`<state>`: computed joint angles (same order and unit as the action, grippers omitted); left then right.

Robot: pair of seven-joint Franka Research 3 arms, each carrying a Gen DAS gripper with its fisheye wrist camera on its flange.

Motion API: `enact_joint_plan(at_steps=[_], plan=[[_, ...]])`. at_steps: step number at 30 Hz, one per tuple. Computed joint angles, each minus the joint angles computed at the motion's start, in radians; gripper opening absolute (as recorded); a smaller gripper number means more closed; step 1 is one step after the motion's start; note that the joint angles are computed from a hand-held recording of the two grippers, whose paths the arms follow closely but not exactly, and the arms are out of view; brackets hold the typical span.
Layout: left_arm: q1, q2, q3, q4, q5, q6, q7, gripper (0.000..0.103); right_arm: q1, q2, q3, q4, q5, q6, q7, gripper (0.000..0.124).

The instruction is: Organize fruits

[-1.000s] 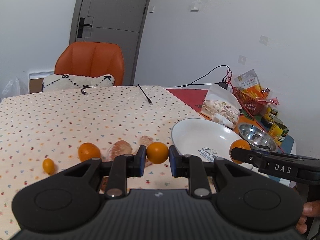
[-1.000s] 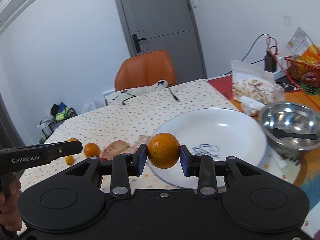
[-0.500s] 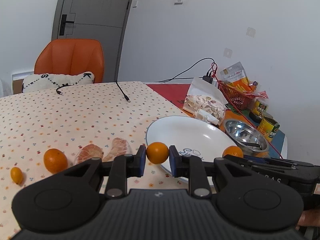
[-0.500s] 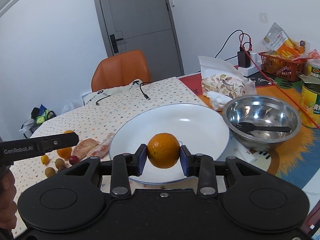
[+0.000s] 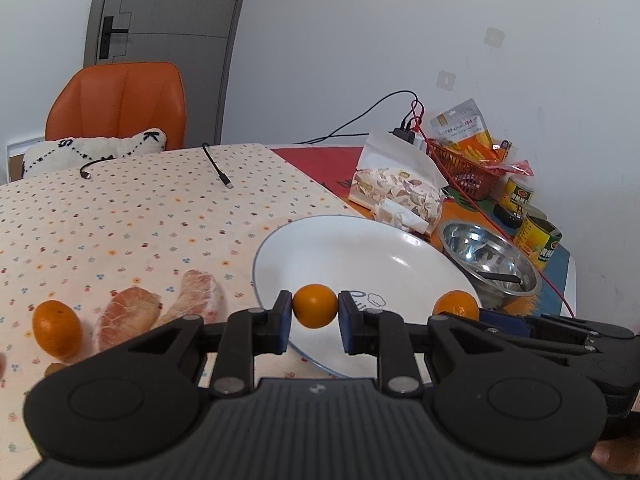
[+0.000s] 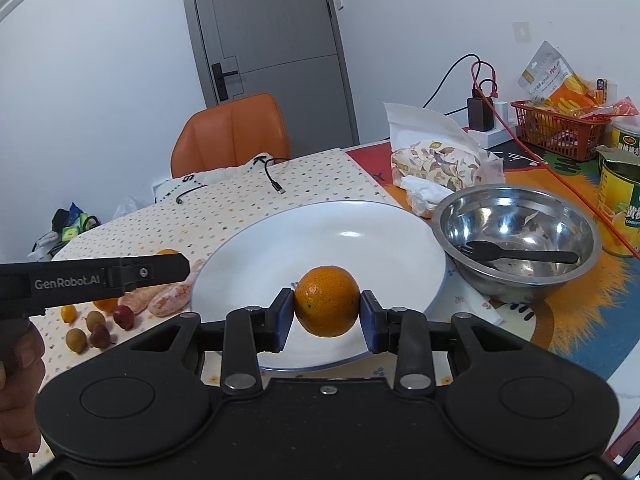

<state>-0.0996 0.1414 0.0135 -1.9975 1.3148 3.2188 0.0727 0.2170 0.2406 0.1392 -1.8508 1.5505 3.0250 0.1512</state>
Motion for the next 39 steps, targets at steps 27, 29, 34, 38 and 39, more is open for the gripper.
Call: enact_joint_plan(at_steps=[27, 29, 34, 38, 39], plan=[[-0.075, 0.005, 0.036, -0.070, -0.592, -0.023, 0.557, 0.026, -0.004, 0.014, 0.002, 0.000, -0.045, 0.003, 0.027, 0.034], [-0.093, -0.012, 0.070, -0.079, -0.532, -0.019, 0.498, 0.027, -0.006, 0.019, 0.006, 0.003, -0.057, 0.005, 0.037, 0.034], [-0.057, -0.062, 0.061, -0.108, -0.425, -0.034, 0.399, 0.030, -0.009, 0.032, 0.018, 0.009, -0.101, 0.016, 0.077, 0.034], [-0.037, -0.104, 0.077, -0.106, -0.155, -0.048, 0.146, 0.048, -0.013, 0.037, 0.026, 0.007, -0.155, 0.025, 0.133, 0.036], [-0.026, -0.115, 0.070, -0.109, -0.109, -0.056, 0.102, 0.052, -0.016, 0.035, 0.033, 0.005, -0.155, 0.030, 0.133, 0.037]])
